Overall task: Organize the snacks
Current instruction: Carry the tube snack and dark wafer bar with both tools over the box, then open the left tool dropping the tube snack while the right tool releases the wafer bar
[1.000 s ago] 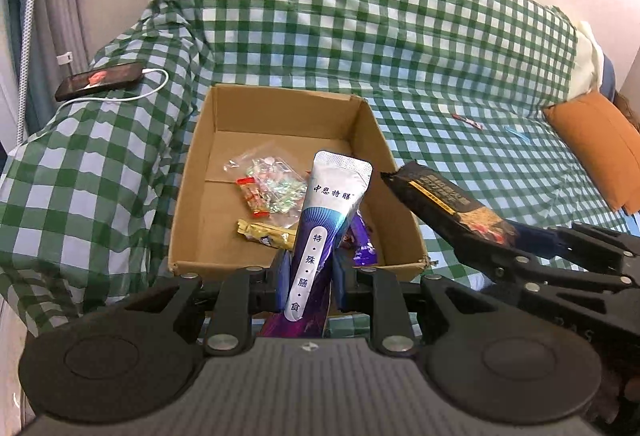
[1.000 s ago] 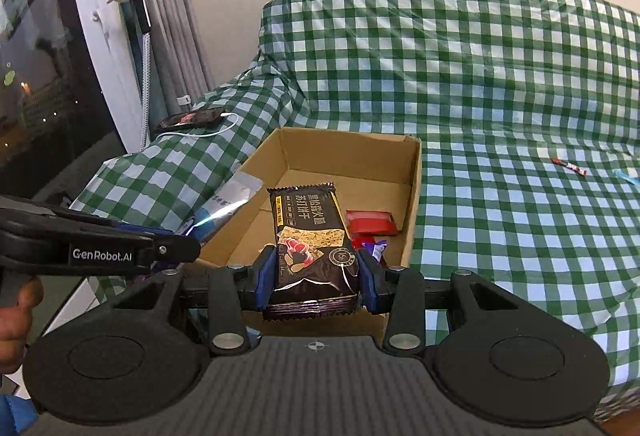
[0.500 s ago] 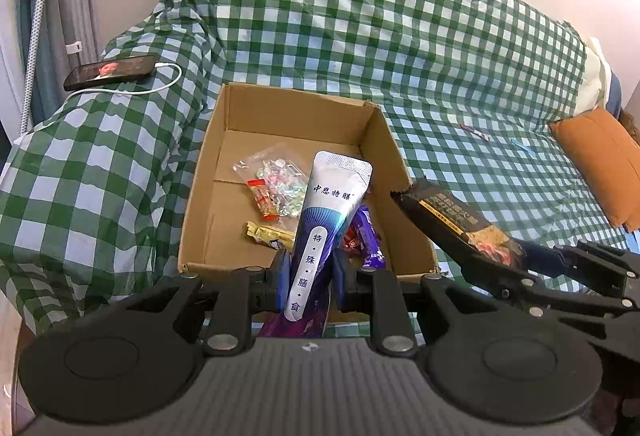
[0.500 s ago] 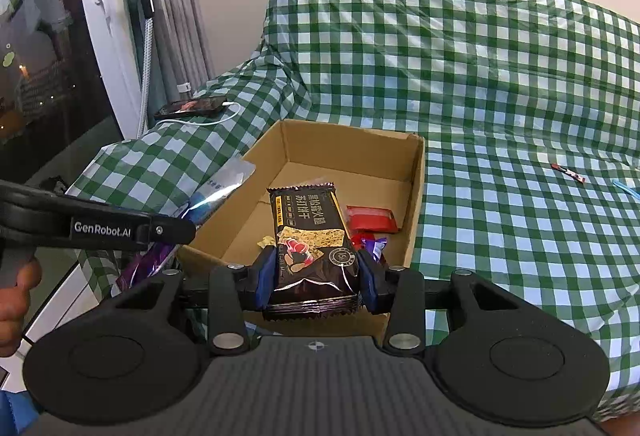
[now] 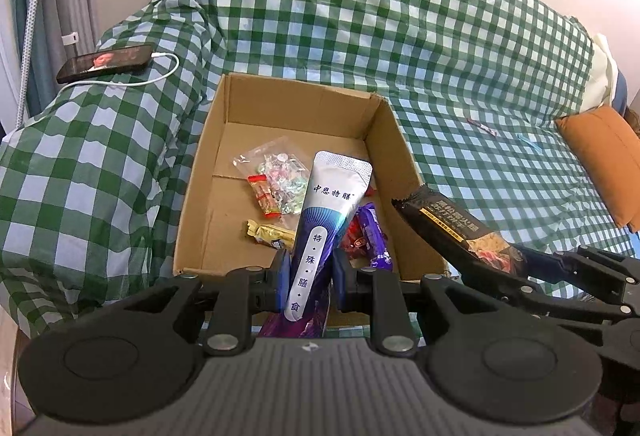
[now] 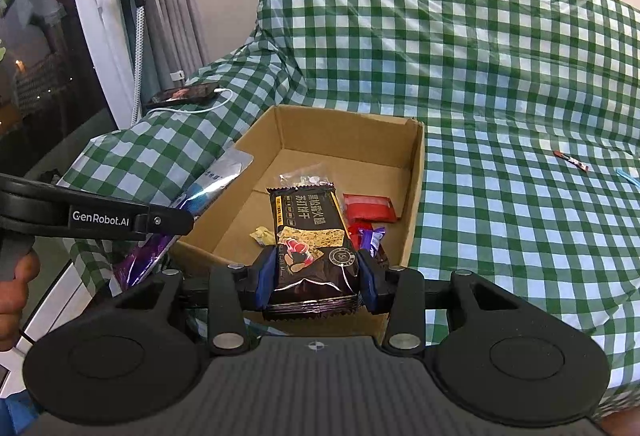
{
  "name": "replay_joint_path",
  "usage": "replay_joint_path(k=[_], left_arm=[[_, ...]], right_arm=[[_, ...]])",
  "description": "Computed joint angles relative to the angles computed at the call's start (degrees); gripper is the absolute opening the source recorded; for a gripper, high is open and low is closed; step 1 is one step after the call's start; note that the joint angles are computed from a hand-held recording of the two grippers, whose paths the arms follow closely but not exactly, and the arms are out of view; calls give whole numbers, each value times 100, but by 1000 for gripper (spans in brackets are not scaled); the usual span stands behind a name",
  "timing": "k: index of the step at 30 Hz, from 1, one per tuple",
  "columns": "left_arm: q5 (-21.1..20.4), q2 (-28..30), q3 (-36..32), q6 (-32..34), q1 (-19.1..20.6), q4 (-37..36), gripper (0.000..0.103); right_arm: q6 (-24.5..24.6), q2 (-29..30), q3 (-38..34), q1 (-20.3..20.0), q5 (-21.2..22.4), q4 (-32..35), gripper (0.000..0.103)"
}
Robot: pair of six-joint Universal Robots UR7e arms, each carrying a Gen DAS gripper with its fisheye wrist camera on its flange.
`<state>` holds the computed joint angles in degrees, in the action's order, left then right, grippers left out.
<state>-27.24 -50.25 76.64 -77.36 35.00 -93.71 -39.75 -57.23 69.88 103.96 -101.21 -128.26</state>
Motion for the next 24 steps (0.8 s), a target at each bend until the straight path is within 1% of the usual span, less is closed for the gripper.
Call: replay_joint_path(k=[7,11,17,24], left_arm=[[-38,35,-133,2,191,37,24],[2,84,-249,178,327,-33,24],[-18,189,-451,450,555,-108,24],[-111,378,-841,662,884,13,25]], right_arm=[[28,266,-245,9,-136,94,45],[49,487,-468,14,-219,170,45],[154,913,-924,23,-325,307,45],[270,1478,-1506,32,-452,419,45]])
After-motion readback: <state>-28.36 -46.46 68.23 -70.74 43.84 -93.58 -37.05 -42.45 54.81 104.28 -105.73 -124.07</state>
